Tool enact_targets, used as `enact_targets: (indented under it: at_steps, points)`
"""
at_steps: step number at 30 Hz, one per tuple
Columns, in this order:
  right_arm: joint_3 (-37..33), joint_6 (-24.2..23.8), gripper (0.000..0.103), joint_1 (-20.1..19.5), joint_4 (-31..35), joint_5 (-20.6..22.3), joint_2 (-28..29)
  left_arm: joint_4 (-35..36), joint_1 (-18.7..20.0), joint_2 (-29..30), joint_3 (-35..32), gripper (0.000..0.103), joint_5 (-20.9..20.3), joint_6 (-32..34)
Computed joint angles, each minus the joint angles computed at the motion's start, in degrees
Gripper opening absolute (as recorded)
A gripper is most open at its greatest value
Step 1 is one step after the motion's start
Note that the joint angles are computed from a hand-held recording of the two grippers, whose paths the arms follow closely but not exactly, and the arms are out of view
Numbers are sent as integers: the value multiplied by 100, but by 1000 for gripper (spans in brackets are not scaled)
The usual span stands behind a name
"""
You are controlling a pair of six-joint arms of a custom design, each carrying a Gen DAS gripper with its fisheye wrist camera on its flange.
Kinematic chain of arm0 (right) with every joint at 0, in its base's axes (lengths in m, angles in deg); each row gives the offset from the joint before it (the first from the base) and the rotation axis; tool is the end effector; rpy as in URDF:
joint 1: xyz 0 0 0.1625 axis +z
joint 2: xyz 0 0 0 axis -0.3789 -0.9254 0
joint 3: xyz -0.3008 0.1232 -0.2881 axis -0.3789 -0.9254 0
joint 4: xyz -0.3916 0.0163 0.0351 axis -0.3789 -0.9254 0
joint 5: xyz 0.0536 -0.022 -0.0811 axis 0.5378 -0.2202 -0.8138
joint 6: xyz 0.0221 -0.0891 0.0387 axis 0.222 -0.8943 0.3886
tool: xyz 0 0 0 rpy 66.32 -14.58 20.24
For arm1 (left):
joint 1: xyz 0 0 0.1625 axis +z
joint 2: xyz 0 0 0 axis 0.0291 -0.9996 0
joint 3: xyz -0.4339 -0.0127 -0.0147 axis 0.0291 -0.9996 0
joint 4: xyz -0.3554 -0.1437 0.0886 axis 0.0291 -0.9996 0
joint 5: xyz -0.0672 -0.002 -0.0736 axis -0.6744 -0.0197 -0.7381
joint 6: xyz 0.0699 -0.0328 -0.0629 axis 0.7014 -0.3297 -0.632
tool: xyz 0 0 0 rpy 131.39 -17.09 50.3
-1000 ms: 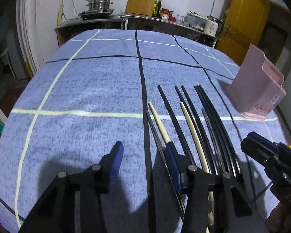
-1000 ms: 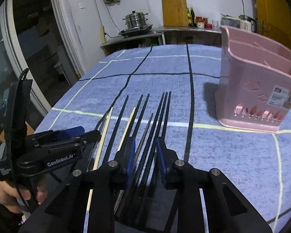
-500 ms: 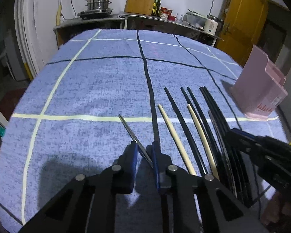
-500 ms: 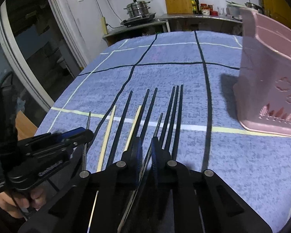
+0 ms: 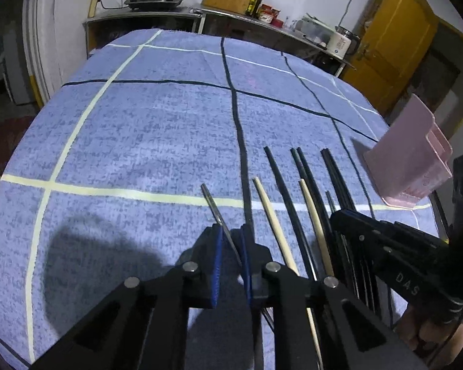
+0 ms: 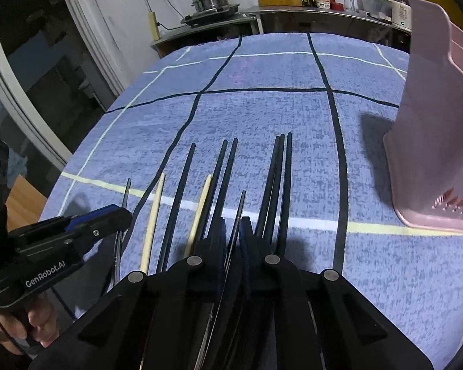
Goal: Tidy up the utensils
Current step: 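Close the left tool on a thin metal stick while the right tool grasps another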
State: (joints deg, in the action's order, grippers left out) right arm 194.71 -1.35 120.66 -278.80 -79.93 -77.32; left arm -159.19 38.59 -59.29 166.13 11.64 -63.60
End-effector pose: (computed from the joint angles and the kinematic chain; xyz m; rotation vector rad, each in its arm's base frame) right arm 0.1301 -0.3289 0.0628 0.2427 -2.4583 0.7645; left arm -0.1248 -0.3498 0.0827 0.5768 2.6245 -0.5518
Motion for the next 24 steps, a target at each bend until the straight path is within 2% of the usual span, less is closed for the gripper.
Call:
enact_targets:
  at_steps: [5,8,9,13,18,24]
  points:
    - [-130,47,9,113,384,-227,-87,426,-50,-21,-150,14,140,-159]
    - [-193,73,8,142,616,-294,-166,447,-84,50,-195,14,236,-100]
    - [-218,74,6,153,660,-324,-174,467,-83,55,-212,11,244,-80]
    - [-179,137,6,97,773,-174,-284,601,-86,40,-275,6,297,-48]
    - [-36,128,6,125,612,14,-428,598,-170,-147,-202,5,232,-34]
    - [138,161,5,445,520,54,-745,741,-474,-692,-76,5,202,-29]
